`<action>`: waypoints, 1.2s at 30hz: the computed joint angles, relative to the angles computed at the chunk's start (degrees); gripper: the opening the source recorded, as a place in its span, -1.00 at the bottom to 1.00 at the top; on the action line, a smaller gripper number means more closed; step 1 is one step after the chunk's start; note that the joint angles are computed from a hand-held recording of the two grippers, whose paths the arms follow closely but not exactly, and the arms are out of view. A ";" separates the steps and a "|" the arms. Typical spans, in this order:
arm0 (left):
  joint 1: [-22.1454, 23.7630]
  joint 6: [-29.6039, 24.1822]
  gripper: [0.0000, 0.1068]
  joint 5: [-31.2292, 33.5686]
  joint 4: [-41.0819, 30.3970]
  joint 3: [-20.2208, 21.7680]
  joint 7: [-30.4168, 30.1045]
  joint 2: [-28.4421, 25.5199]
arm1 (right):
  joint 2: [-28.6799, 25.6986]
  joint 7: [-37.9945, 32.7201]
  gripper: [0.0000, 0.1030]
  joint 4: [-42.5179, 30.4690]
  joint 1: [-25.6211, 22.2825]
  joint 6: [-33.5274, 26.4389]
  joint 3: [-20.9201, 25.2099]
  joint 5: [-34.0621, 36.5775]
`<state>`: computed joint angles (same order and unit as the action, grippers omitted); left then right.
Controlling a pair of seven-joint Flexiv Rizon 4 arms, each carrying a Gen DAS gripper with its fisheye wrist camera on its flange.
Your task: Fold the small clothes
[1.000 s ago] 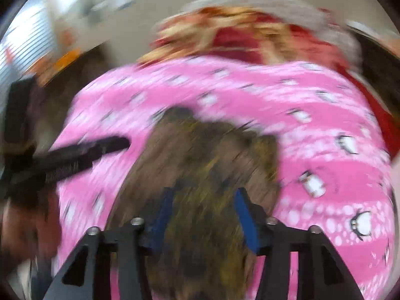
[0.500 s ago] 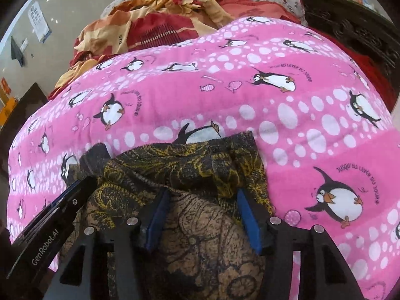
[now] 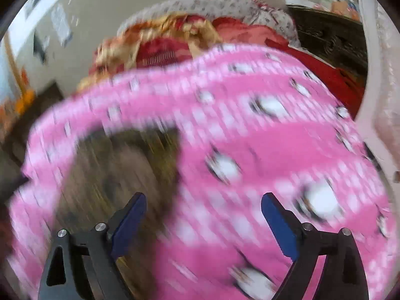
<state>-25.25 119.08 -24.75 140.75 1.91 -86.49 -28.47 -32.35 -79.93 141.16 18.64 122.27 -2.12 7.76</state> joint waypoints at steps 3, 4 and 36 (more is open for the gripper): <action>9.25 3.15 0.43 6.06 4.97 -4.42 -5.48 -1.46 | -8.36 -4.92 0.81 2.35 4.68 14.16 -2.50 4.20; 10.69 4.30 0.43 9.20 5.73 -4.29 -8.85 -2.38 | -10.00 -3.08 0.88 2.85 5.47 16.79 -3.74 2.61; 25.61 -9.07 -0.04 29.86 -25.57 -35.67 -10.74 -22.81 | -16.88 46.27 0.71 -9.94 -28.30 26.17 2.97 -70.15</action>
